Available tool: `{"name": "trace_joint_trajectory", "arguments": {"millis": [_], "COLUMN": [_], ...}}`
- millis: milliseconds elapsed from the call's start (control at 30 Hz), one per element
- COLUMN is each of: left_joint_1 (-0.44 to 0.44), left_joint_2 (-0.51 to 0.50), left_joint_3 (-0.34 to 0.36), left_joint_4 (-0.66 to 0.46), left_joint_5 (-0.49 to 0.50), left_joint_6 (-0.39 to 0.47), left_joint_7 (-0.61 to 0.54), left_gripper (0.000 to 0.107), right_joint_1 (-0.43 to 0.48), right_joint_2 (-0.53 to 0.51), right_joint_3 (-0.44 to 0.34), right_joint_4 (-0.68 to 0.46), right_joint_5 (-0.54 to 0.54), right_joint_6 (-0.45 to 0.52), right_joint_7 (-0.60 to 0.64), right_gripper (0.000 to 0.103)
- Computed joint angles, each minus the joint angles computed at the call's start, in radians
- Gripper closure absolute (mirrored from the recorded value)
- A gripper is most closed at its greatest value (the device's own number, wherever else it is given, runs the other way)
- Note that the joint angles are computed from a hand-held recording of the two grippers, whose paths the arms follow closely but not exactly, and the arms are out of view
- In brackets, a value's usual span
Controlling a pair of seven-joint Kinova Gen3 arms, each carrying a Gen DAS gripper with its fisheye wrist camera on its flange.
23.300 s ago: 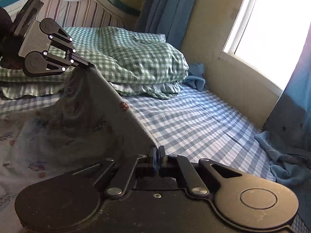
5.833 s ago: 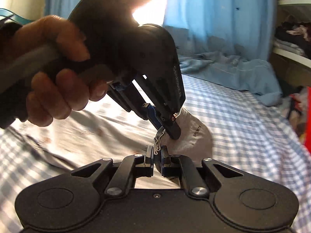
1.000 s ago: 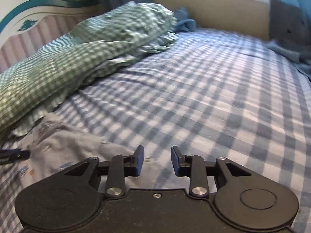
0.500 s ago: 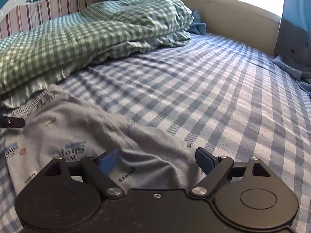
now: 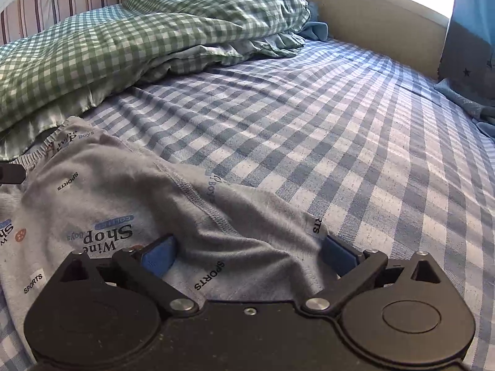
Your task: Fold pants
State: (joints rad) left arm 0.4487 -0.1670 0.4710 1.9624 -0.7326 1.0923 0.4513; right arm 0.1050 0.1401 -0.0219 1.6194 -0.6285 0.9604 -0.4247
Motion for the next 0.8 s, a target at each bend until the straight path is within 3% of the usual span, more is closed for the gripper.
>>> {"name": "trace_joint_trajectory", "arguments": {"millis": [67, 133, 300, 367, 467, 600, 700, 800], "left_joint_1": [0.028, -0.006, -0.237, -0.311, -0.285, -0.12, -0.084, -0.121], "left_joint_2": [0.004, -0.015, -0.146, -0.164, -0.111, -0.055, -0.031, -0.026], "left_joint_3": [-0.021, 0.013, 0.19, 0.271, 0.285, 0.168, 0.17, 0.237], "left_joint_4": [0.007, 0.048, 0.173, 0.206, 0.19, 0.176, 0.169, 0.185], "left_joint_5": [-0.015, -0.052, -0.072, -0.111, -0.156, -0.192, -0.195, -0.217], "left_joint_6": [-0.006, -0.064, -0.263, -0.286, -0.218, -0.13, -0.067, -0.047], "left_joint_7": [0.024, 0.094, 0.297, 0.379, 0.438, 0.562, 0.657, 0.749], "left_gripper": [0.006, 0.006, 0.008, 0.013, 0.028, 0.047, 0.066, 0.068], "right_joint_1": [0.013, 0.029, 0.045, 0.031, 0.107, 0.277, 0.266, 0.203], "right_joint_2": [-0.027, -0.057, -0.158, -0.187, -0.241, -0.349, -0.421, -0.453], "right_joint_3": [0.001, 0.015, 0.077, 0.114, 0.031, -0.124, -0.101, -0.024], "right_joint_4": [0.02, 0.033, 0.106, 0.128, 0.199, 0.321, 0.394, 0.403], "right_joint_5": [-0.03, -0.065, -0.122, -0.124, -0.12, -0.172, -0.152, -0.056], "right_joint_6": [-0.01, 0.013, 0.035, 0.049, -0.025, -0.188, -0.274, -0.245], "right_joint_7": [0.049, 0.098, 0.186, 0.199, 0.219, 0.252, 0.187, 0.065], "right_gripper": [0.003, 0.003, 0.003, 0.002, 0.003, 0.003, 0.003, 0.003]}}
